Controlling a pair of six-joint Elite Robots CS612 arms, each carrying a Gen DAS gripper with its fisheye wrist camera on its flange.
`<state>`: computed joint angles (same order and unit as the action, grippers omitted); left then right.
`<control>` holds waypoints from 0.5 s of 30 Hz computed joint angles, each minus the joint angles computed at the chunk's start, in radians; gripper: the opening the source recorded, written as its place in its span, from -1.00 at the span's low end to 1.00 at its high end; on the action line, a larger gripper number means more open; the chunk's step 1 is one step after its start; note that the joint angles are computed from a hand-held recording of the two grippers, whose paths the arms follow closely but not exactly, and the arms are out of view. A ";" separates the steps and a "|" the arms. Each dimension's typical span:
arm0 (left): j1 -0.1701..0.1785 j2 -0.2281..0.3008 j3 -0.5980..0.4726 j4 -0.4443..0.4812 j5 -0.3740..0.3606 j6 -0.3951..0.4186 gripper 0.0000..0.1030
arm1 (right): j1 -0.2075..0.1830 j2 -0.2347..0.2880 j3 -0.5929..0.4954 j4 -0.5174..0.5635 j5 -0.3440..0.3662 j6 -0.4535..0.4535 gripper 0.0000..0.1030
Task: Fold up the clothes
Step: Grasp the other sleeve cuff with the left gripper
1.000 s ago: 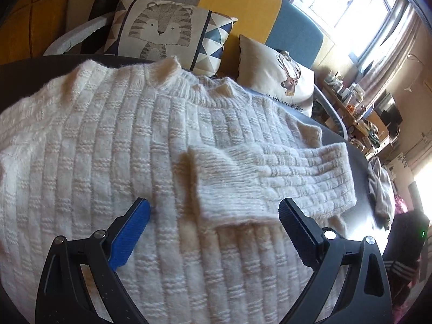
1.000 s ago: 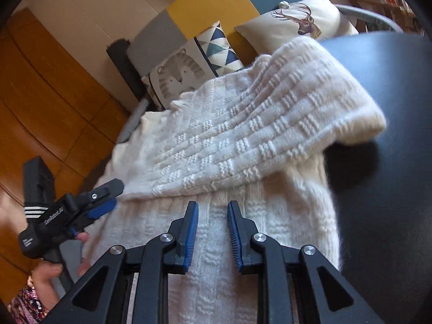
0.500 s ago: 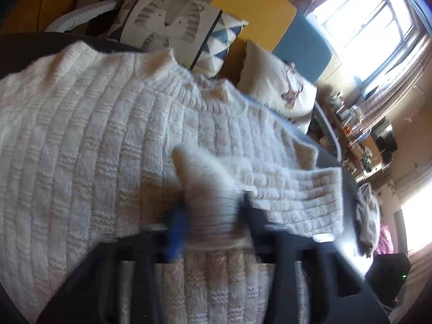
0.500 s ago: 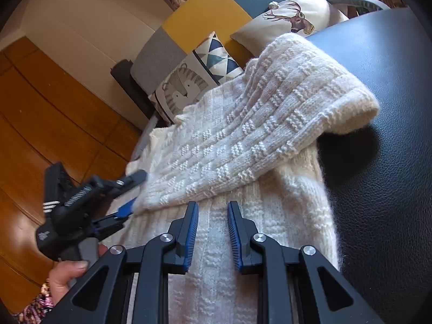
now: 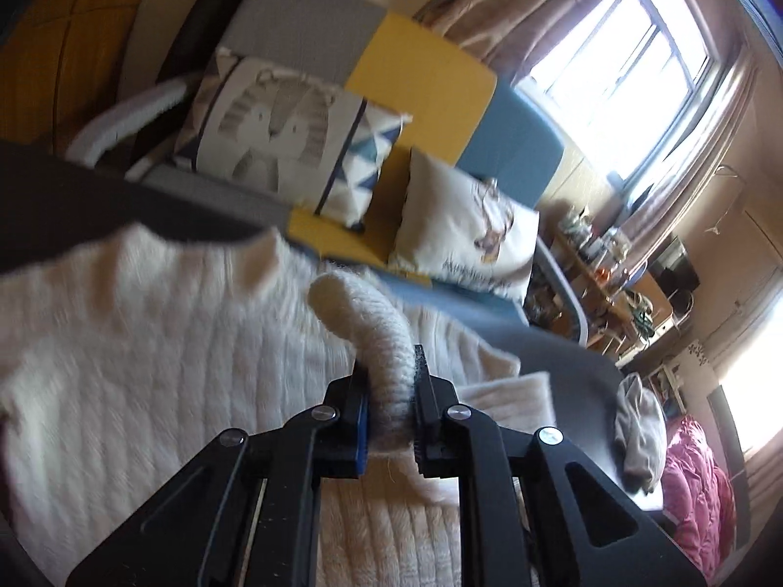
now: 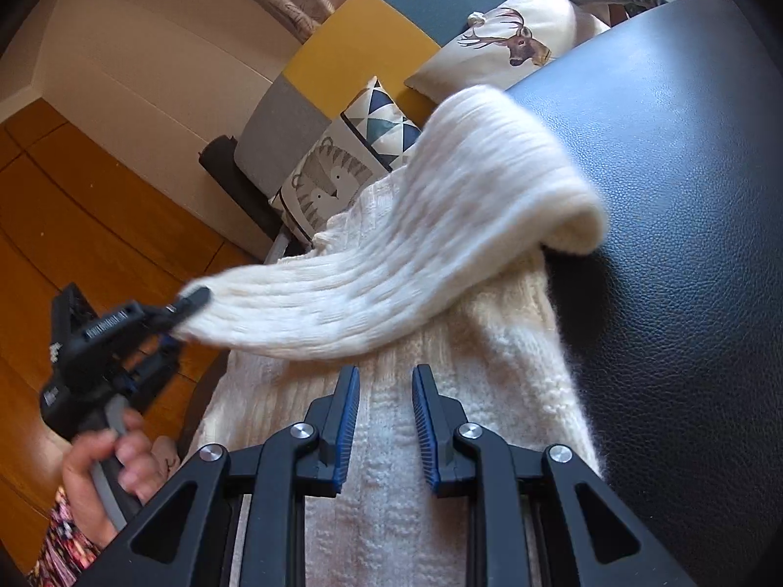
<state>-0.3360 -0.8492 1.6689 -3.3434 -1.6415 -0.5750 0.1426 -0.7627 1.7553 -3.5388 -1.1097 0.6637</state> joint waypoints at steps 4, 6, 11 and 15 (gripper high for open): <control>0.014 -0.009 0.007 -0.001 -0.006 -0.006 -0.73 | 0.000 -0.002 0.000 0.007 -0.004 0.001 -0.60; 0.022 -0.009 0.015 -0.004 -0.017 -0.020 -0.73 | 0.002 -0.006 -0.001 0.023 -0.011 -0.002 -0.63; 0.031 -0.005 0.031 -0.002 -0.028 -0.043 -0.73 | -0.001 -0.023 0.001 0.048 -0.036 -0.012 -0.67; 0.033 -0.003 0.035 0.000 -0.017 -0.042 -0.73 | -0.016 -0.028 -0.007 0.069 -0.015 -0.006 -0.83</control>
<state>-0.3026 -0.8521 1.7044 -3.3436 -1.6589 -0.6174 0.1261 -0.7906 1.7485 -3.4700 -1.1243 0.6581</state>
